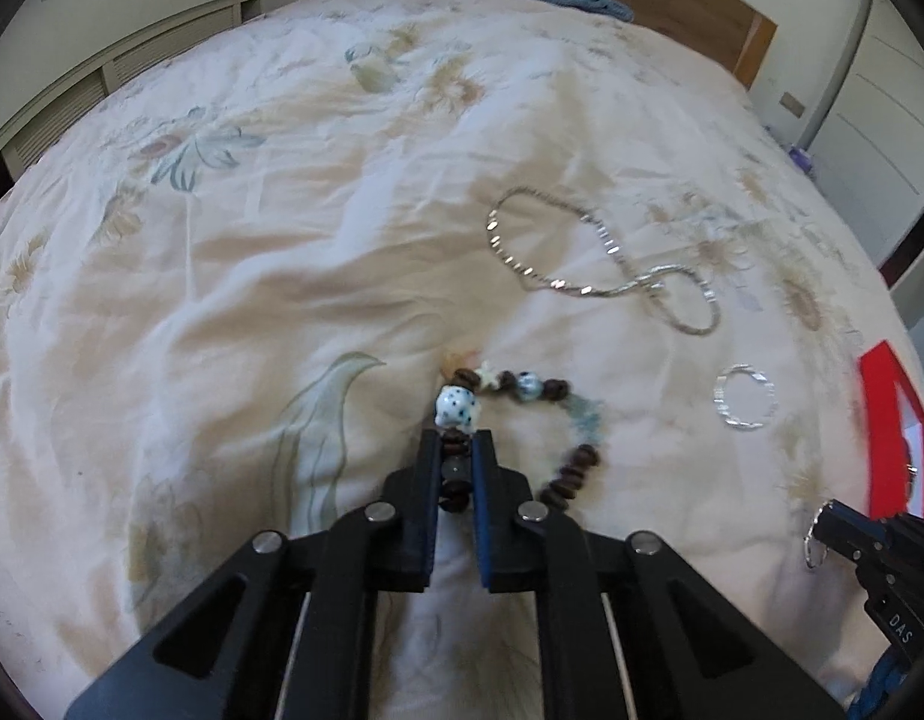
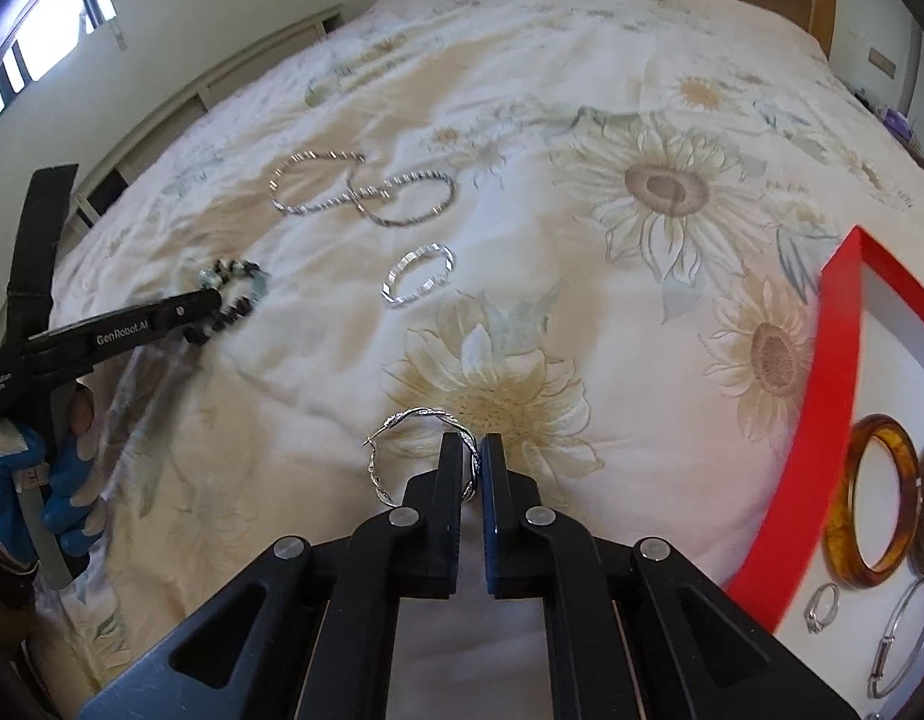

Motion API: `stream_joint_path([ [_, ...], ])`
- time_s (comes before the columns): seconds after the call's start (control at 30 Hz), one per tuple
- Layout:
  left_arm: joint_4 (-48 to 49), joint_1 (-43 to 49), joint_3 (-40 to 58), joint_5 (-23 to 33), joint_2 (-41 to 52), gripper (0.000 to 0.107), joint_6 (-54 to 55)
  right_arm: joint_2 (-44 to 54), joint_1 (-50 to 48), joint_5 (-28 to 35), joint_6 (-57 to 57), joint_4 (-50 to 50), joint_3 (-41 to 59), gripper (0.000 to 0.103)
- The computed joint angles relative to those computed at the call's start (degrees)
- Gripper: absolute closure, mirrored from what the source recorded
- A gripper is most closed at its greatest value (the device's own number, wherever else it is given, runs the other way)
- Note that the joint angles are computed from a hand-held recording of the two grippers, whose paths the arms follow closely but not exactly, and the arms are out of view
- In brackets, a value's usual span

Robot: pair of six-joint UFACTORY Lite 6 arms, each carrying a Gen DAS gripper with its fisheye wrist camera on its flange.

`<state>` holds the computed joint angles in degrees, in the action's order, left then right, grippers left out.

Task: Organize jewelry
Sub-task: 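Grasp the beaded bracelet with the left tool while the right tool grasps the twisted silver bangle, then carry the beaded bracelet and twisted silver bangle over the red box with both tools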

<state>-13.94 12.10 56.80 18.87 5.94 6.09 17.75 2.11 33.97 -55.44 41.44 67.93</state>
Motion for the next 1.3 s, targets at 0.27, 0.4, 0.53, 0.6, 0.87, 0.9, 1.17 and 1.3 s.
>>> stream_joint_path([
  [0.27,1.31,0.67,-2.28,7.17,-13.75,0.098,-0.59,-14.76,-2.18,4.3,1.56,0.33,-6.42,0.097],
  [0.4,2.19,1.23,-3.03,12.31,-21.83,0.098,-0.73,-23.82,-4.24,8.74,3.72,-1.32,-9.16,0.097],
  [0.53,2.97,0.26,-2.57,17.84,-29.08,0.098,-1.99,-32.9,-8.71,14.44,4.13,-1.93,-12.1,0.097],
  [0.6,4.0,-1.65,-2.1,20.3,-32.32,0.098,-3.82,-36.73,-12.04,17.8,3.17,-1.82,-13.35,0.097],
  [0.87,18.36,-22.08,2.44,25.28,-35.68,0.098,-25.45,-42.06,-34.14,31.55,-8.86,1.44,-13.47,0.097],
  [0.9,20.42,-25.64,3.53,25.55,-34.75,0.098,-28.89,-41.17,-37.37,32.87,-10.79,1.85,-12.79,0.097],
  [1.17,31.26,-48.52,16.73,23.03,-16.57,0.098,-47.39,-25.48,-54.66,35.05,-20.9,2.91,-1.73,0.097],
  [1.3,30.53,-53.06,25.79,20.08,-4.18,0.098,-48.16,-17.17,-55.36,31.4,-21.75,2.68,3.71,0.097],
])
